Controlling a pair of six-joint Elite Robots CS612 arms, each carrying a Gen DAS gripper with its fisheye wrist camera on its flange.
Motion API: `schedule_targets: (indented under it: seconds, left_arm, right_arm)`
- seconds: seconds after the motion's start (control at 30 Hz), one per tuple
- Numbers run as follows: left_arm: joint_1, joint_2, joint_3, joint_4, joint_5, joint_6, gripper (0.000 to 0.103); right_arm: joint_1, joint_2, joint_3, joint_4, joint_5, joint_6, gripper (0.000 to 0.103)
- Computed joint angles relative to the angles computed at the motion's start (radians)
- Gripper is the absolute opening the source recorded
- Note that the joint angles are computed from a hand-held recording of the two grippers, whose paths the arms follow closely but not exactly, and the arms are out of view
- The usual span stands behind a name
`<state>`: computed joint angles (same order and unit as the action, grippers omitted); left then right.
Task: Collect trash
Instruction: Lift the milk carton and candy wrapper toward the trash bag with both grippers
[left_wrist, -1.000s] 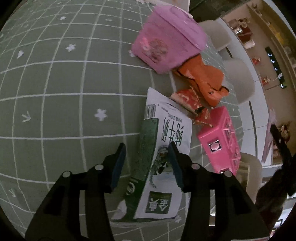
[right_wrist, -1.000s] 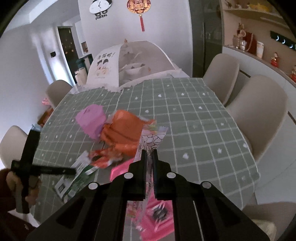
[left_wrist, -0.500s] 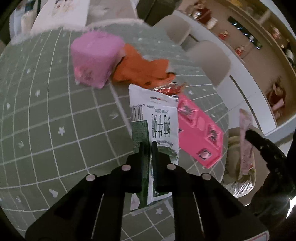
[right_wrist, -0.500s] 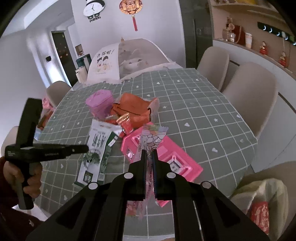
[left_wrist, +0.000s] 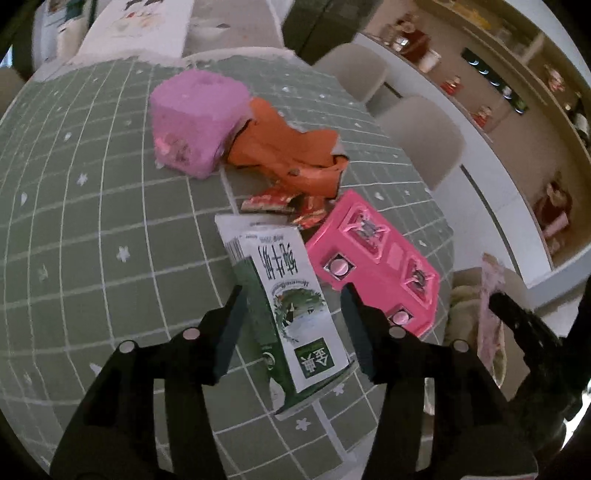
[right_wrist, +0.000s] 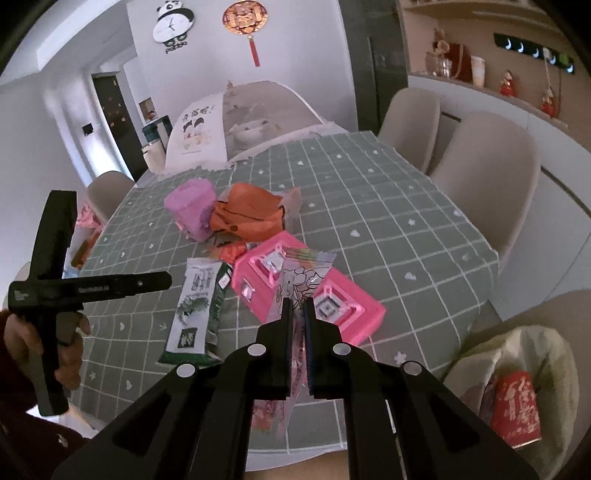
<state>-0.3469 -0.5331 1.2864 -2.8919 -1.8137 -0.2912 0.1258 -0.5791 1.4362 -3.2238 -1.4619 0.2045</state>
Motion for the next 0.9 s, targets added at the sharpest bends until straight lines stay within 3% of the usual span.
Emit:
schedule_targets:
  seconds: [0.1,0.2,0.33,0.47,0.57,0.7,0.9]
  left_arm:
    - [-0.027,0.005,-0.003,0.021,0.09,-0.023,0.05]
    - [-0.065,0.021,-0.023,0.054,0.232,-0.032,0.05]
    - [-0.086,0.046,-0.065,0.131,0.334,-0.047,0.051]
    - [-0.071,0.061,-0.099,0.193,0.296,-0.108,0.054]
    - [-0.053,0.05,-0.075,0.136,0.236,-0.13,0.048]
    - [-0.036,0.012,-0.016,0.033,0.169,-0.075,0.048]
    - [-0.038,-0.047,0.056,-0.109,0.155,0.017,0.048]
  right_arm:
    - [-0.007,0.005,0.003,0.011,0.015,-0.002,0.008]
    - [-0.012,0.009,0.007,0.016,0.033,-0.02,0.008]
    - [-0.018,0.013,0.014,0.011,0.055,-0.033,0.008]
    - [-0.023,0.016,0.023,0.007,0.078,-0.032,0.008]
    - [-0.024,0.015,0.029,0.001,0.079,-0.034,0.008]
    - [-0.025,0.01,0.036,-0.02,0.07,-0.034,0.008]
    - [-0.022,-0.015,0.055,-0.09,0.033,-0.024,0.008]
